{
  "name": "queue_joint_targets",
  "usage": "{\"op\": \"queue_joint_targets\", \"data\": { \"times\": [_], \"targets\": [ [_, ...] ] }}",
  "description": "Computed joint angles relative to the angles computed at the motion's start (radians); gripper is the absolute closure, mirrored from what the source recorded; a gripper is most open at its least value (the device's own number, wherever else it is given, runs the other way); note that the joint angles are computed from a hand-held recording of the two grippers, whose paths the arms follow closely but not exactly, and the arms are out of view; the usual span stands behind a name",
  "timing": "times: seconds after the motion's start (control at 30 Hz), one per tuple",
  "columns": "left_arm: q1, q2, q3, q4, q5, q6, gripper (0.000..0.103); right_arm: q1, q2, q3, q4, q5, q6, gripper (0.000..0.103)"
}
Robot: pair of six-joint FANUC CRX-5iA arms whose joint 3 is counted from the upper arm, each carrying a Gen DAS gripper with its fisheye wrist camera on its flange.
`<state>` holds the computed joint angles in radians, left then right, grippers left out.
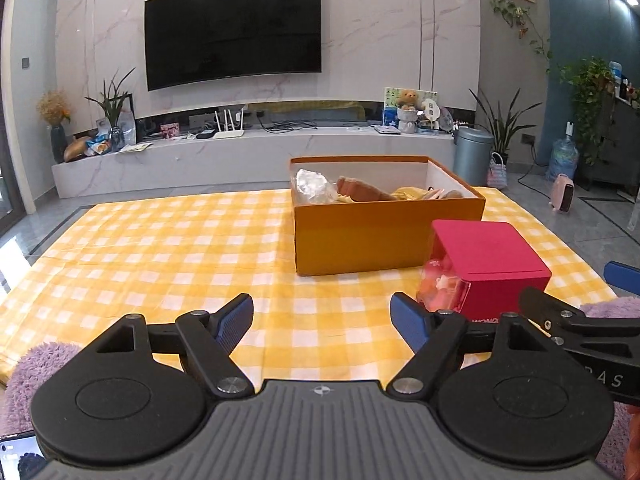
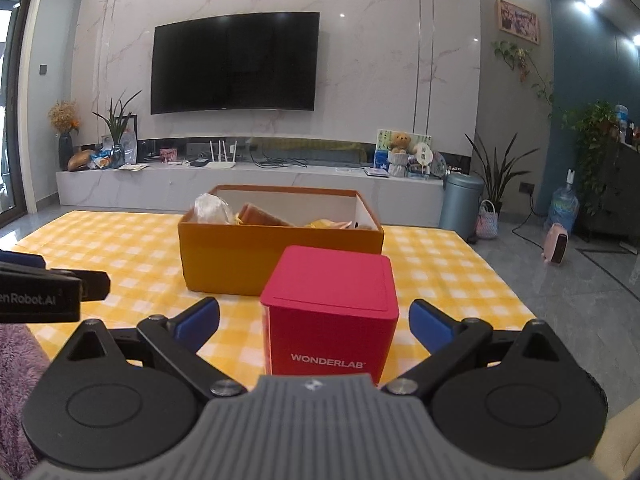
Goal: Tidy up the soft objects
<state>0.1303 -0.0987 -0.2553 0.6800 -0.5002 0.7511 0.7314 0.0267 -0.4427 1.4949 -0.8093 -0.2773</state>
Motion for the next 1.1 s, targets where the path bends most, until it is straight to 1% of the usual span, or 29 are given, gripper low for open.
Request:
{"op": "queue_joint_targets", "data": {
  "times": [0.03, 0.1, 0.27, 0.6, 0.77, 1.1],
  "targets": [
    [-0.004, -0.003, -0.013, 0.007, 0.009, -0.006, 0.011, -0.002, 0.001, -0.001, -0.003, 0.001, -0.005, 0.003],
    [-0.001, 0.001, -0.009, 0.003, -0.008, -0.004, 0.011, -0.001, 0.001, -0.001, -0.021, 0.003, -0.003, 0.003],
    [-0.001, 0.006, 0.007, -0.038, -0.027, 0.021, 0.011, -0.001, 0.000, -0.002, -0.036, 0.001, -0.006, 0.003],
    [0.008, 0.002, 0.011, -0.054, -0.035, 0.036, 0.011, -0.001, 0.002, -0.009, 0.042, 0.003, 0.002, 0.003],
    [0.013, 0.000, 0.012, -0.062, -0.033, 0.048, 0.011, 0.004, 0.006, -0.008, 0.071, -0.011, 0.012, 0.003],
    [0.021, -0.004, 0.009, -0.062, -0.030, 0.058, 0.010, 0.003, 0.009, -0.006, 0.085, -0.002, 0.023, 0.003]
  ]
}}
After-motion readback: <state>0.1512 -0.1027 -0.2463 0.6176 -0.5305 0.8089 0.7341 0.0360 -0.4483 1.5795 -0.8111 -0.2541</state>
